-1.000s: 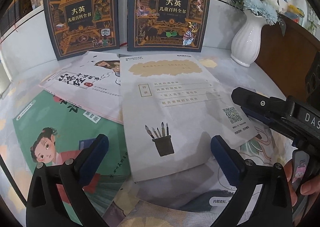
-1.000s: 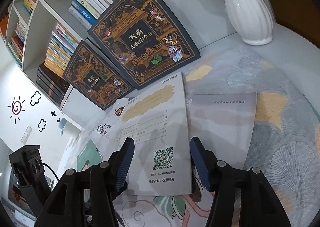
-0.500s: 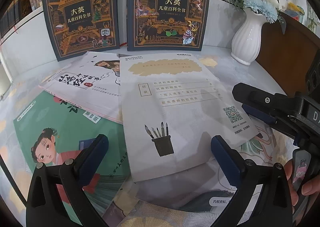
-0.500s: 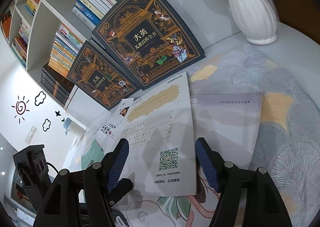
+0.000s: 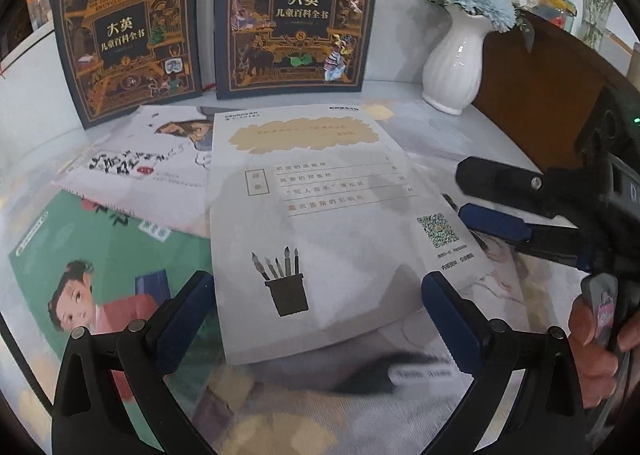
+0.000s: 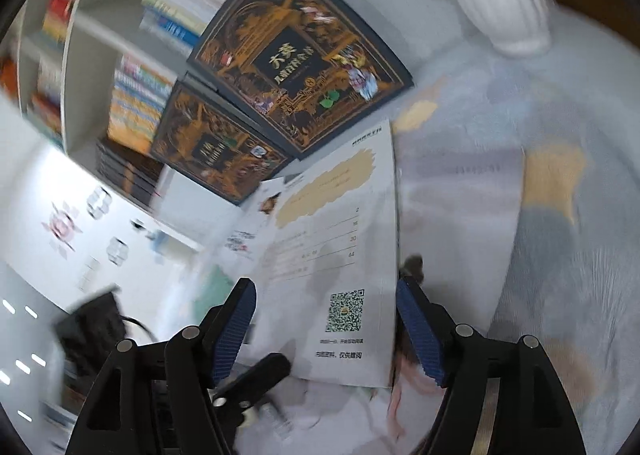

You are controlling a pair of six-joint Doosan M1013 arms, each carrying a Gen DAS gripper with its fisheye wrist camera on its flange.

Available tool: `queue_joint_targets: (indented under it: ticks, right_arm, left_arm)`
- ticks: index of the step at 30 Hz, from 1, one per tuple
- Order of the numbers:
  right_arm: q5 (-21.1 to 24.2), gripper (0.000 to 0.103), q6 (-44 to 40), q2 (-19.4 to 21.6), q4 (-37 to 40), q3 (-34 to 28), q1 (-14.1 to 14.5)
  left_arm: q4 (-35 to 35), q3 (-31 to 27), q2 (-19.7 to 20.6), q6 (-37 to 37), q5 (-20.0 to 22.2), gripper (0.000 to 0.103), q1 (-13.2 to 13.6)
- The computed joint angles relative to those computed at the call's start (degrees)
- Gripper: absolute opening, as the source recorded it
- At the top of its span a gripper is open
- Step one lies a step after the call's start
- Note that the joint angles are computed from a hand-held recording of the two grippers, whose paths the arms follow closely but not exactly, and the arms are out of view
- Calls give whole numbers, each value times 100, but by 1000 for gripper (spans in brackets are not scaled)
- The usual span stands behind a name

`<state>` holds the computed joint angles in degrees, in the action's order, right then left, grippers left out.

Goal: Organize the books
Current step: 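Close both tools on the white booklet's edge and lift it, then flip the white booklet over with the right tool and lay it on the rug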

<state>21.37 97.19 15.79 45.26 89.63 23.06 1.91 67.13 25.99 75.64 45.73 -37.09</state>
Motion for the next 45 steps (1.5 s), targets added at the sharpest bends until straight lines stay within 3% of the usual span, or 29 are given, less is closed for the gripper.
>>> queue_joint_targets:
  ticks: [2, 7, 10, 14, 17, 19, 21, 23, 27, 32, 35, 38, 41, 43, 45]
  right_arm:
    - [131, 72, -109, -65, 400, 78, -30]
    - [538, 72, 1125, -358, -1008, 165, 267]
    - [660, 72, 831, -570, -456, 428, 430]
    - [891, 72, 480, -807, 403, 822, 718]
    - [1066, 72, 445, -958, 219, 946, 1002]
    - [1226, 72, 116, -976, 320, 965, 1060]
    - [1071, 70, -324, -995, 708, 1083, 1040]
    - [1115, 58, -463, -963, 1008, 1103, 940]
    - [1434, 41, -458, -811, 990, 973, 789]
    - [1814, 15, -559, -597, 1340, 835, 580]
    - [1822, 14, -650, -516, 1615, 797, 516]
    - [1755, 16, 217, -523, 866, 646, 624]
    - [1909, 11, 1559, -499, -457, 259, 796]
    - [2013, 7, 1746, -527, -746, 43, 836]
    - [2276, 6, 2003, -540, -1417, -353, 934]
  left_arm:
    - [-182, 89, -94, -1, 45, 102, -1]
    - [-470, 707, -603, 265, 145, 102, -72]
    - [-522, 1318, -1055, 262, 49, 102, -116]
    - [-1221, 2165, -1683, 546, -51, 102, -63]
    - [-1668, 2718, -2125, 915, -257, 101, -43]
    - [-859, 2839, -2253, 163, -277, 91, -135]
    - [21, 2708, -2133, -540, 48, 70, -174]
    - [214, 2644, -2071, -668, 10, 63, -130]
    - [226, 2433, -1886, -591, 138, 63, -78]
    - [381, 2530, -1899, -694, -155, 63, -111]
    - [186, 2575, -1921, -581, -268, 63, -66]
    - [319, 2551, -1924, -718, -186, 63, -107]
    - [446, 2388, -1911, -897, 361, 62, -177]
    - [193, 2404, -2034, -760, 552, 62, -135]
    - [-35, 2544, -2252, -652, 466, 63, -63]
